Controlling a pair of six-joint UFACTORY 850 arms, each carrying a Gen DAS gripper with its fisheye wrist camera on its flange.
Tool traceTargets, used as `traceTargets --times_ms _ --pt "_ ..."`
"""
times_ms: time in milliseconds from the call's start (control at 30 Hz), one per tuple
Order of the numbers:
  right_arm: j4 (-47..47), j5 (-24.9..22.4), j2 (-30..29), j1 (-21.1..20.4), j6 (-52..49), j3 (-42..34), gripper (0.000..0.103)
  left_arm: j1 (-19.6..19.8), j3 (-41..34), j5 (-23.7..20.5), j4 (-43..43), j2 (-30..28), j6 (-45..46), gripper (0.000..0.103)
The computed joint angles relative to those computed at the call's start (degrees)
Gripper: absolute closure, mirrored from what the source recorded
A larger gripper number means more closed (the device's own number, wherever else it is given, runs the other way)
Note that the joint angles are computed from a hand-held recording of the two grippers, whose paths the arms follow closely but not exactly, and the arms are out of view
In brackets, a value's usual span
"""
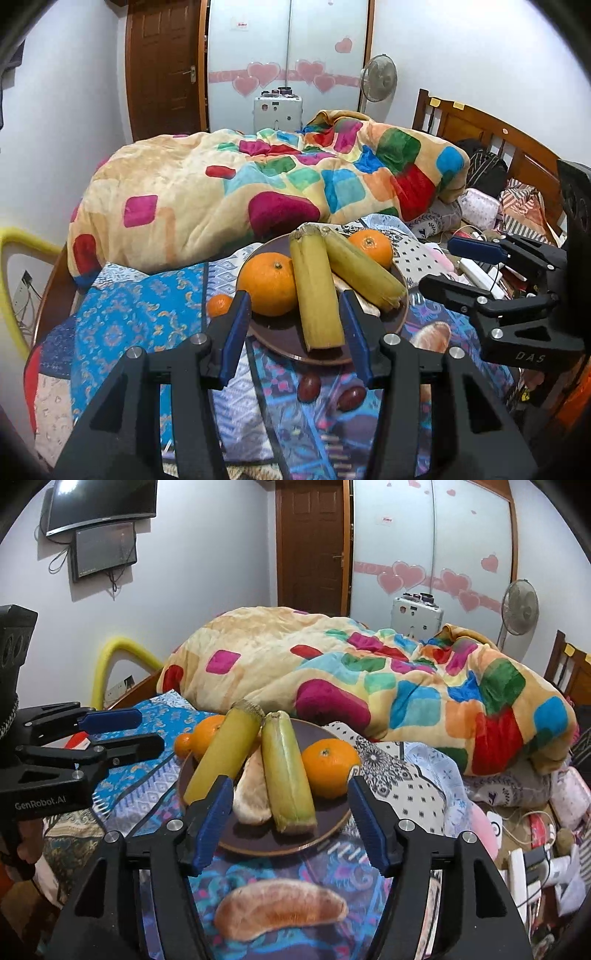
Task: Organize fruits
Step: 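Lift the left tool off the plate while the right tool moves to the pomelo segment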
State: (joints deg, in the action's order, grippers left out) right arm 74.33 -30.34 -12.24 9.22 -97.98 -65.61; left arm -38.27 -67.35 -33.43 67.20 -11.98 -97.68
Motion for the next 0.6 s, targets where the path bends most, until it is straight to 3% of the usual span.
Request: traceTargets --times_ms 100,233,333,467,600 --pt "0.2 -0.3 1.2 -0.4 -0.2 1.6 0.04 -0.9 1.2 -0.8 -0.2 1.2 -0.5 0.054" --pt "0.0 0.3 2.4 -0.6 -0.7 4.1 0.029 -2.2 3.2 -1.4 -1.1 2.4 -1.0 0.053" --pt "-2.1 1.1 2.5 -0.5 0.4 5.4 0.029 -2.7 4.6 -1.2 -2.0 3.0 -1.0 0.053" --pt "-3.9 4.5 2.3 0.3 1.0 7.1 0.027 -3.2 6.5 -0.5 -3.9 3.6 -0.4 0.052" --pt "-3.6 7.8 1.6 1.0 1.0 8.1 0.017 -3.6 8.2 -0.3 -5.1 3.6 0.5 0.047"
